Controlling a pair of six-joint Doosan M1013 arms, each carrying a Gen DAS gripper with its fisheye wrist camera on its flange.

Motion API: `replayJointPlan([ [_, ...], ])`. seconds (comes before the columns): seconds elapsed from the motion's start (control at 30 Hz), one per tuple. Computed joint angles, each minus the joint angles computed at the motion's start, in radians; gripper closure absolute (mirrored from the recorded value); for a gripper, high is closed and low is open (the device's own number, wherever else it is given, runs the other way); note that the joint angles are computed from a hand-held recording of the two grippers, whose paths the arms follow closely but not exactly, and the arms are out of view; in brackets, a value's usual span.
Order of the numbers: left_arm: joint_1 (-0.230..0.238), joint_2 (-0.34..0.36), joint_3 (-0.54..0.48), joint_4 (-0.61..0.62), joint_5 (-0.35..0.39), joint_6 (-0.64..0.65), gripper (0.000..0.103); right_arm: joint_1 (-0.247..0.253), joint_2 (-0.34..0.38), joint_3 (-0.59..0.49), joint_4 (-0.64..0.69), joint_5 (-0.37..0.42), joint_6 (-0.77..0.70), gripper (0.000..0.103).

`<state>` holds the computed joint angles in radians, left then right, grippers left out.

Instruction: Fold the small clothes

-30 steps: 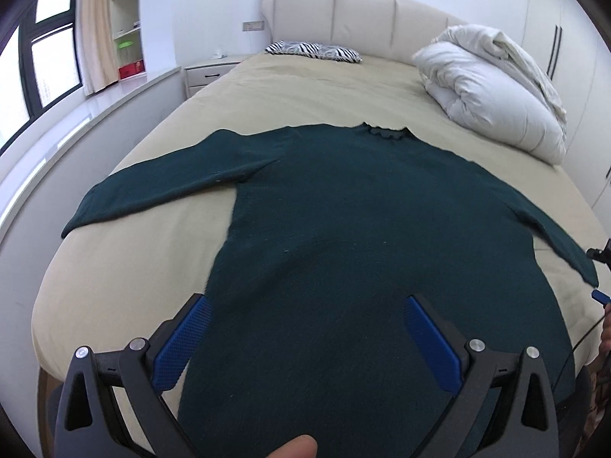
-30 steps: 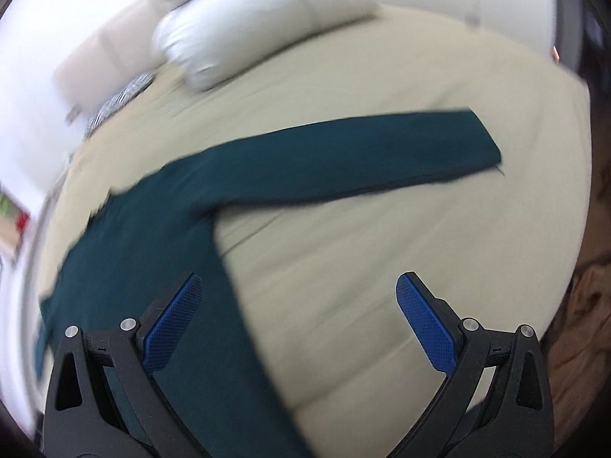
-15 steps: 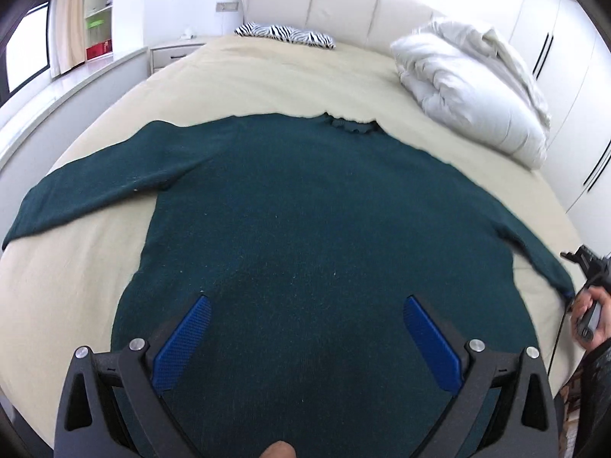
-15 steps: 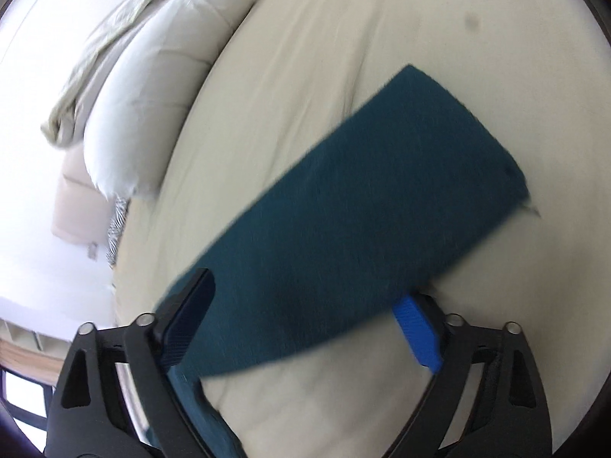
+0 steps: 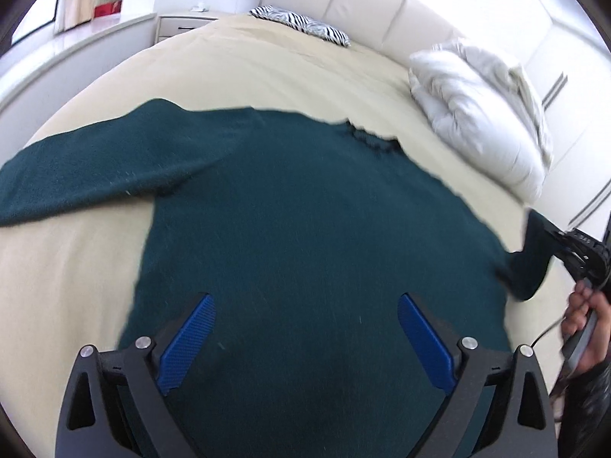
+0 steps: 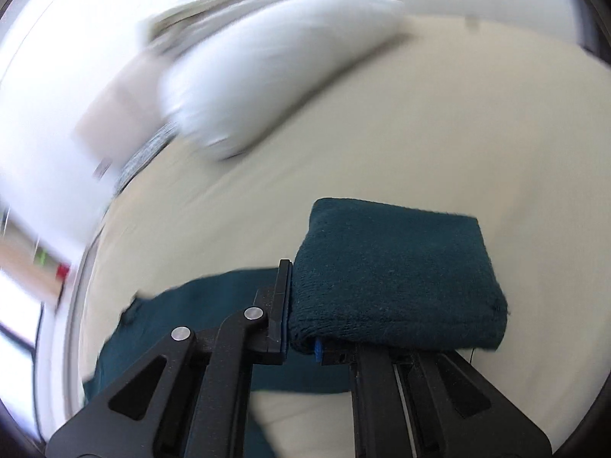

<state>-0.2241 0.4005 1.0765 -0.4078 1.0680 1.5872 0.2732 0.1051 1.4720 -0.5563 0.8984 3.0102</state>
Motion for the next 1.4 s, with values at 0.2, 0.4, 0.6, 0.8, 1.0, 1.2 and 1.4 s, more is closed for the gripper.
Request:
replayJointPlan([
  [0.2, 0.049, 0.02, -0.034, -0.078, -0.013, -0.019, 0.005, 0.13, 0.244, -0.324, 0.219, -0.041, -0.508, 0.095],
  [0.4, 0.049, 0.063, -0.09, -0.1, 0.015, -0.006, 0.005, 0.192, 0.402, -0.447, 0.358, 0.034, -0.643, 0.075],
  [0.6, 0.007, 0.14, -0.191, -0.126, 0.079, -0.013, 0.005, 0.238, 0.26, -0.202, 0.319, -0.219, -0.518, 0.032],
  [0.8, -0.104, 0.203, -0.303, 0.06, 0.106, 0.017, 0.006, 0.202, 0.107, -0.007, 0.224, -0.374, -0.279, 0.031],
  [1.0, -0.217, 0.126, -0.164, 0.403, -0.08, 0.131, 0.006, 0.155, 0.012, 0.147, 0.157, -0.465, -0.008, 0.03],
  [1.2, -0.295, 0.088, -0.047, 0.78, -0.262, 0.081, 0.006, 0.145, -0.027, 0.217, 0.06, -0.513, 0.126, 0.03],
  [1.4, -0.3, 0.124, -0.089, 0.76, -0.256, 0.144, 0.034, 0.143, -0.02, 0.229, 0.09, -0.531, 0.087, 0.03],
])
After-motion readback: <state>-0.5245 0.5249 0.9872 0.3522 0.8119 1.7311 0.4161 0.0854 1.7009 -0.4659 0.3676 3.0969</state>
